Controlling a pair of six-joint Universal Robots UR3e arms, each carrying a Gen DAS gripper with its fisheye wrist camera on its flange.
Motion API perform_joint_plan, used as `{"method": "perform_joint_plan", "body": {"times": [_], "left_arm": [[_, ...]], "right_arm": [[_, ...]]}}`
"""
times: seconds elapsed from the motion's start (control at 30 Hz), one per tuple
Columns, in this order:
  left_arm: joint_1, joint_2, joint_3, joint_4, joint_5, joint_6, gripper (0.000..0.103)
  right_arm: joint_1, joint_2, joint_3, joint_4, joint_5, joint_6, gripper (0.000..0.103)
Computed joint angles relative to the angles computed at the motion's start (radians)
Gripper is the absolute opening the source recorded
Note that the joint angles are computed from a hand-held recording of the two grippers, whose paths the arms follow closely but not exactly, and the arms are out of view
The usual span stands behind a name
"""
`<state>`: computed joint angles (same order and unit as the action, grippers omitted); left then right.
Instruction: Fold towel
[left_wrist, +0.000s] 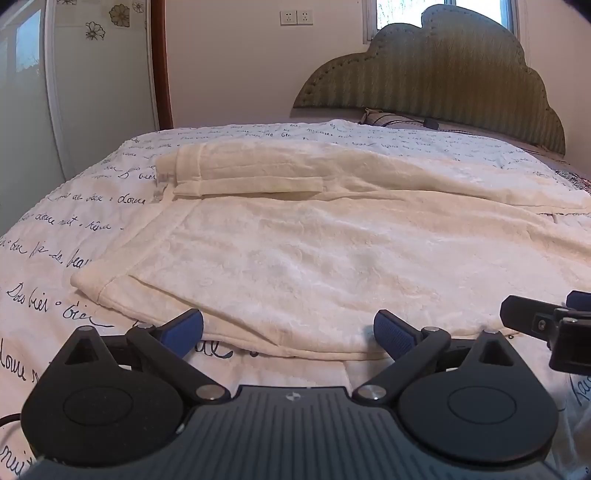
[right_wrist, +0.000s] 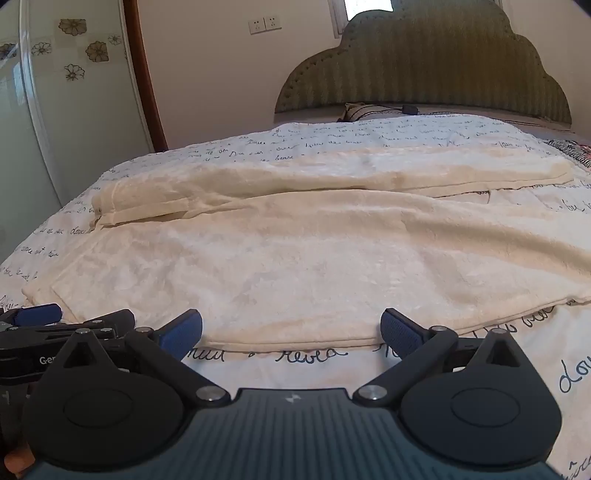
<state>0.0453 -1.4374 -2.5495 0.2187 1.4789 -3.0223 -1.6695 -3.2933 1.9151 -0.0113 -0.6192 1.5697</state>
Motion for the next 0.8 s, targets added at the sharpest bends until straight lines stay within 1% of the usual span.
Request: {"method": "perform_joint_plan", "body": {"times": [0.13,0.4,0.43,0.5,0.73,0.8], "left_arm": [[0.009,-0.001,-0.01,0.007,-0.009,-0.003,0.103],[-0.016,-0.036,-0.008,0.034,0.023,-0.01,0.103],[-0.015,-0.04,-0.007,0.036,0.022,-0.011,0.103],[-0.013,-0.044,-0.01,0.042,0.019,-0.013,0.103],[0.008,-0.037,-0.026,0.046,-0.006,-0.027,0.103],[0.009,-0.038,-0.028,0.049,-0.008,-0.032,0.103]], "right_arm": [[-0.021,-0.018,0.008,0.031,-0.011,-0.02,0.103],[-0.007,-0.052,0.055,0.0,-0.003,-0.003,0.103],[-0.007,-0.051,0.063,-0.008,-0.004,-0.003,0.103],[-0.016,-0.061,0.042,0.032,-0.017,-0.007,0.103],[-0.004,-0.075,0.064,0.015,-0.02,0.015,0.103],[-0.008,-0.078,0.065,0.023,-0.017,0.005,0.103]]}}
